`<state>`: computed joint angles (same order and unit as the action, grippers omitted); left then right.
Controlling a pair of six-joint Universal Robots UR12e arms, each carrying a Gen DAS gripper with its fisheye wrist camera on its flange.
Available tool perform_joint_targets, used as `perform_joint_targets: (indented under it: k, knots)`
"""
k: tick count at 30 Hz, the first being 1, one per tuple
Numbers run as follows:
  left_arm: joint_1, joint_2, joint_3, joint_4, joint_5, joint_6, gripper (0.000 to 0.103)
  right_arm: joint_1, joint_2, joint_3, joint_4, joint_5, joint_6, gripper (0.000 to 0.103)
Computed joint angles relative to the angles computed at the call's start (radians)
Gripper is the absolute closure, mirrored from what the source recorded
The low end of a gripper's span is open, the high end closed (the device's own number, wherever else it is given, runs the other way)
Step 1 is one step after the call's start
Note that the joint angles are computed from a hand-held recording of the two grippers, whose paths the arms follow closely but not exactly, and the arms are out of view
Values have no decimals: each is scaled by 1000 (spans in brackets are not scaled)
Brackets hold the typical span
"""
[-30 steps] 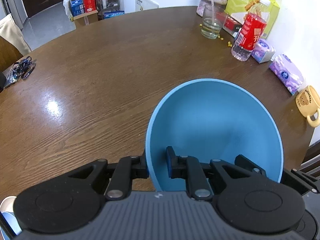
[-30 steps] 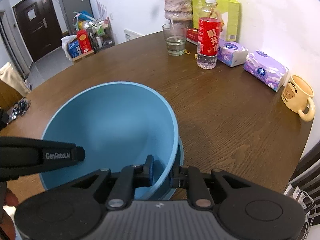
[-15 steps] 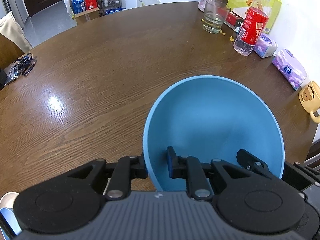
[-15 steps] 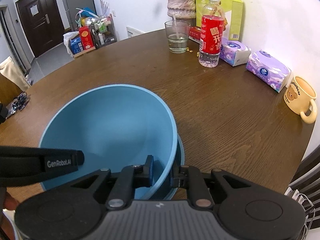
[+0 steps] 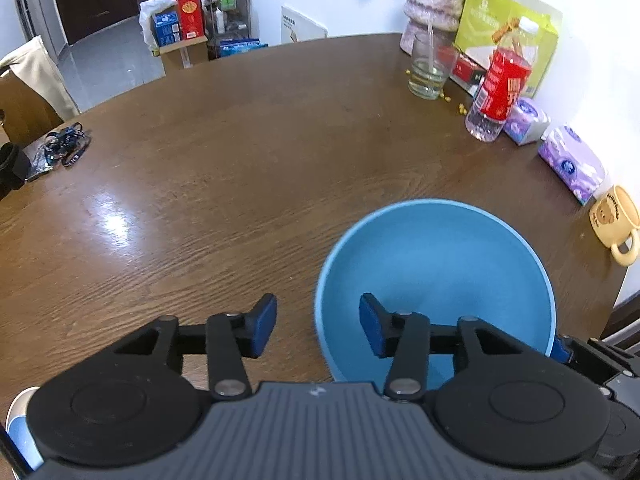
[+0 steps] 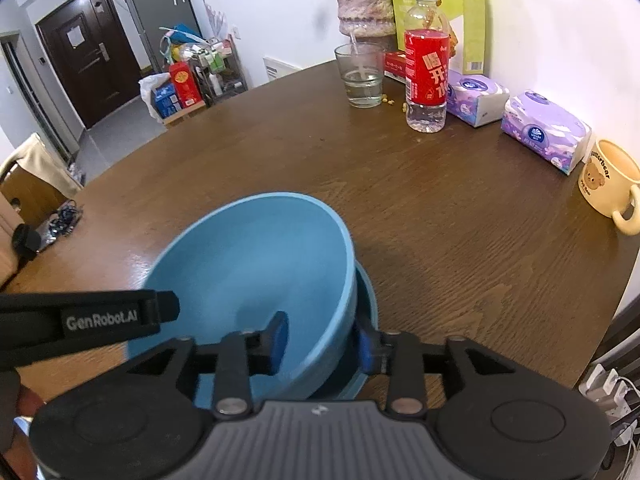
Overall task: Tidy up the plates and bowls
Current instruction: 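Pull both open tools back from the stacked bowls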
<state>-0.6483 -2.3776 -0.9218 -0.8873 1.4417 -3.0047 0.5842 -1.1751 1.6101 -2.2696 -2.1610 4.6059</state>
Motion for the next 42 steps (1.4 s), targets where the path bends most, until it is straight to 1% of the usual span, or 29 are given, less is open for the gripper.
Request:
perform_joint_targets:
  k: [1,2,5,7,8,9,10,11,12,18,20,21,22,23,24,26,27,28,31,36,42]
  knots:
    - [1,4,-6,9,3,-3,52,1,0,1,-3,-3,-4,58]
    - [1,7,-11,16,5,-6,50,2,-1,1,-6,-5,-10,58]
    - [3,16,-25,29,11,-17,49,2,-4,10,-27,-1,-22,54]
    - [5,22,-36,36,13,-23,49,3,-7,17,-47,0,-28,47]
    - [4,24,-40,38,16,-27,48,3,-10,23,-64,1,-34,45]
    - [4,27,-45,42,18,-31,47,4,-12,27,-77,0,-37,39]
    - [3,28,-49,50,20,-39,46,6,-13,28,-77,-7,-38,32]
    - [3,31,-53,54,23,-44,45,7,-13,23,-60,-13,-41,30]
    - [3,33,-57,58,26,-48,45,9,-12,19,-51,-17,-44,29]
    - [1,41,-72,67,39,-61,44,13,-25,33,-53,-20,-35,28]
    - [1,44,-78,68,40,-66,43,15,-29,35,-42,-21,-25,25]
    - [0,47,-82,72,43,-69,41,16,-32,36,-36,-20,-21,21]
    - [0,49,-88,78,48,-71,34,16,-34,37,-29,-15,-16,16]
    - [-1,53,-95,89,54,-76,25,16,-36,37,-20,-8,-13,14]
    - [0,57,-102,100,59,-85,21,16,-38,37,-14,-2,-11,10]
    - [2,65,-115,120,65,-105,5,17,-40,37,-5,14,-9,3]
    - [4,69,-122,132,67,-117,2,17,-40,36,3,20,-6,0]
    - [6,75,-132,148,65,-128,0,19,-40,34,10,22,-2,0]
    - [13,89,-154,174,61,-145,0,30,-38,29,17,12,9,0]
    - [28,118,-203,224,40,-122,0,51,-31,12,31,-27,27,0]
    - [57,155,-263,275,4,-106,0,79,-12,-29,87,-78,66,0]
